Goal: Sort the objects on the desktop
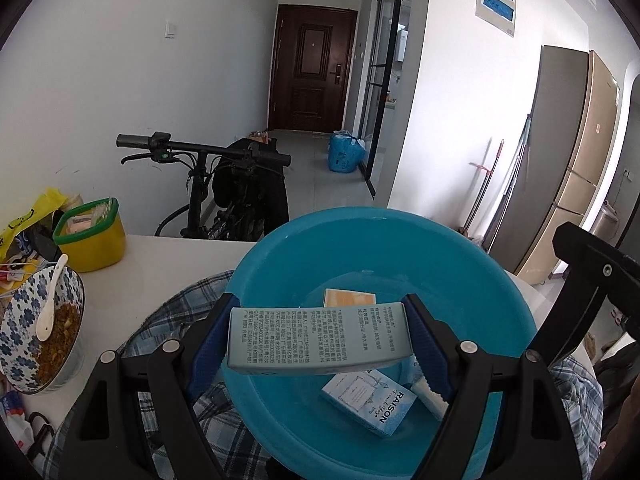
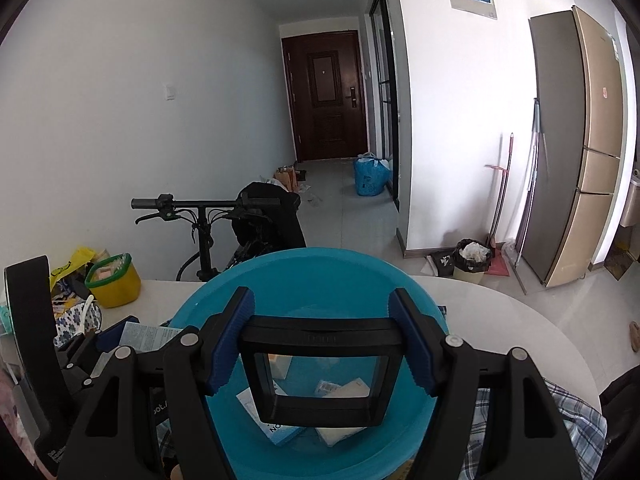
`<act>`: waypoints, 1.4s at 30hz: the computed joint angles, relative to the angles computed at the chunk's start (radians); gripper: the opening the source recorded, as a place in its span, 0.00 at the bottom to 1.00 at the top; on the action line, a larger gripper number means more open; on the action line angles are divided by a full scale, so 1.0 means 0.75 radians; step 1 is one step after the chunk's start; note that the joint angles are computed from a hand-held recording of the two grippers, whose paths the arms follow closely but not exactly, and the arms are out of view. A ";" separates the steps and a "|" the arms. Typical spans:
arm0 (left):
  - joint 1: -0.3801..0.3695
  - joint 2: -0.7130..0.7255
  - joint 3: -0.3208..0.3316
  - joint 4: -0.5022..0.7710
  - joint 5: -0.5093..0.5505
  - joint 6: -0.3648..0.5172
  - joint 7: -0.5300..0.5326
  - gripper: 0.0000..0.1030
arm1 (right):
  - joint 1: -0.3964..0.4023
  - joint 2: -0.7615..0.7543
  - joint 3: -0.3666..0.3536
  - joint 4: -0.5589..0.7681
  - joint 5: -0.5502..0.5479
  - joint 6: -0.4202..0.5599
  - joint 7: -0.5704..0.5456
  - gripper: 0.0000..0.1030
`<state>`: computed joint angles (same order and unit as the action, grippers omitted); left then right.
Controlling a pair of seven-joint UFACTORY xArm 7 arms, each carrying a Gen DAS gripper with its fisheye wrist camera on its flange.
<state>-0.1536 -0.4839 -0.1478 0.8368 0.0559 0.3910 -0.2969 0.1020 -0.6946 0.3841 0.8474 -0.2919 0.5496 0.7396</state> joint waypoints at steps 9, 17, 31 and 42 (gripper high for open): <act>0.044 0.061 -0.038 0.018 0.065 0.029 -0.039 0.81 | 0.007 0.050 -0.015 0.005 0.003 0.014 -0.002 0.66; 0.040 0.098 -0.042 0.029 0.111 0.043 -0.072 0.81 | 0.036 0.093 -0.046 0.005 0.014 0.027 -0.019 0.66; 0.026 0.186 -0.010 0.047 0.122 0.062 -0.073 0.81 | 0.101 0.195 -0.094 0.024 0.074 0.035 -0.079 0.66; 0.052 0.208 -0.042 0.050 0.206 0.050 -0.119 0.81 | 0.128 0.264 -0.115 0.031 0.075 0.052 -0.080 0.66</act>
<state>-0.1148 -0.3282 -0.1795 0.8744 0.2105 0.4283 -0.3858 0.1977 -0.4962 0.2978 0.8706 -0.2355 0.5887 0.6798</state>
